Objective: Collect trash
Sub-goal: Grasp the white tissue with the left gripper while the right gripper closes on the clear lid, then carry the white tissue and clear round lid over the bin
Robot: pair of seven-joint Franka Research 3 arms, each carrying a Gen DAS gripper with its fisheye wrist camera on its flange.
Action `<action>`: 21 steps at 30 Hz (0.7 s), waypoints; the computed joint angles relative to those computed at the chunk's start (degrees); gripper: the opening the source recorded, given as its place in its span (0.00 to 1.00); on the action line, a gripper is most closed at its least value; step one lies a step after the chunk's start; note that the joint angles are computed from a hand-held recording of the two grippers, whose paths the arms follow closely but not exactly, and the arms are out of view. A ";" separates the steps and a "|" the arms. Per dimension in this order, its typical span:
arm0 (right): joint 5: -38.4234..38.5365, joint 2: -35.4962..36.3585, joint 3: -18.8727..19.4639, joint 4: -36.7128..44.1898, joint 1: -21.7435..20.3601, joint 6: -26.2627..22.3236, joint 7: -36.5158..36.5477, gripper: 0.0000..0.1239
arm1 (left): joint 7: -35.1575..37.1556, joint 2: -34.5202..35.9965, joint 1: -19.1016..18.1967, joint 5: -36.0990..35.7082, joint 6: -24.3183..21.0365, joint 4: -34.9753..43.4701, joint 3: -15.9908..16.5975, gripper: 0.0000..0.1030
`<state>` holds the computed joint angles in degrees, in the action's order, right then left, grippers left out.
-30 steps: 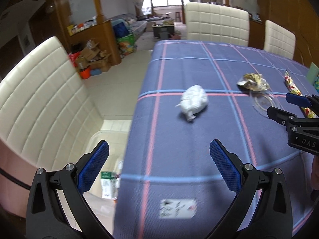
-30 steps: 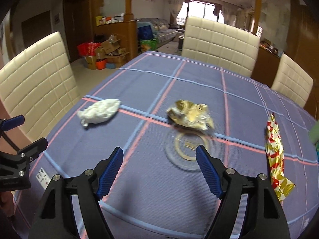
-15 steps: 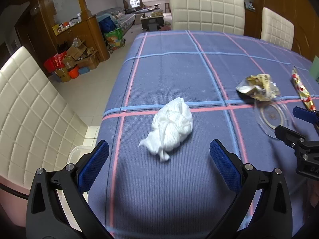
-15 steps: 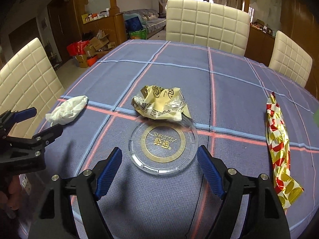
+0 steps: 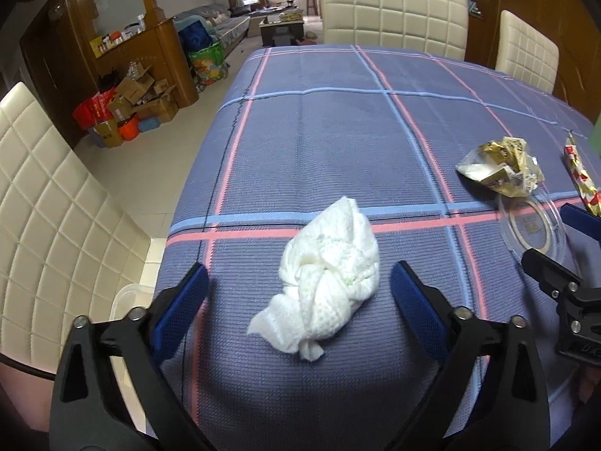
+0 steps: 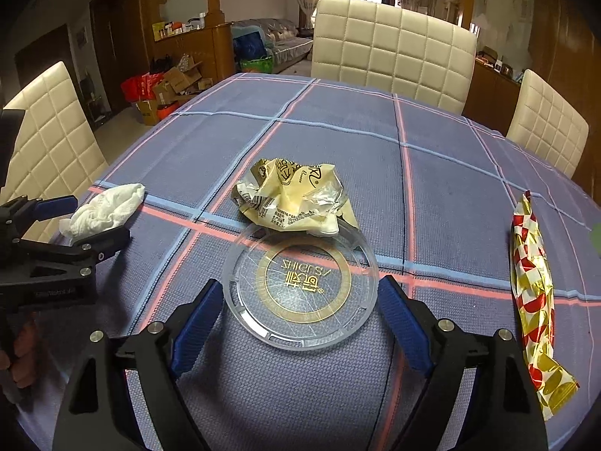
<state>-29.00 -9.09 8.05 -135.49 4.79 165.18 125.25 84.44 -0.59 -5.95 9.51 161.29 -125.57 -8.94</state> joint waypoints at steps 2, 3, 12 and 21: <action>-1.11 -0.41 0.32 -0.13 -0.11 -0.17 -0.09 0.32 | 1.51 -0.37 -0.19 -1.29 0.18 -0.32 -0.13 0.76; 2.08 -0.15 -0.39 0.42 1.23 -2.19 -3.08 0.27 | 2.67 -0.74 -0.43 -2.33 0.09 -0.54 -0.25 0.66; 13.24 -3.13 -1.85 -2.71 3.46 -1.23 -12.84 0.05 | 2.84 -5.96 -2.03 1.18 2.81 -5.70 -0.33 0.30; 23.25 -8.53 -0.43 -6.91 4.21 2.69 -21.25 0.03 | 4.13 -11.05 -4.25 -1.62 4.31 -9.79 1.01 0.28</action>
<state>-5.75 -17.61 7.61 -142.40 9.00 167.87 104.00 88.57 -11.64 -10.20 7.89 165.59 -135.35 -7.93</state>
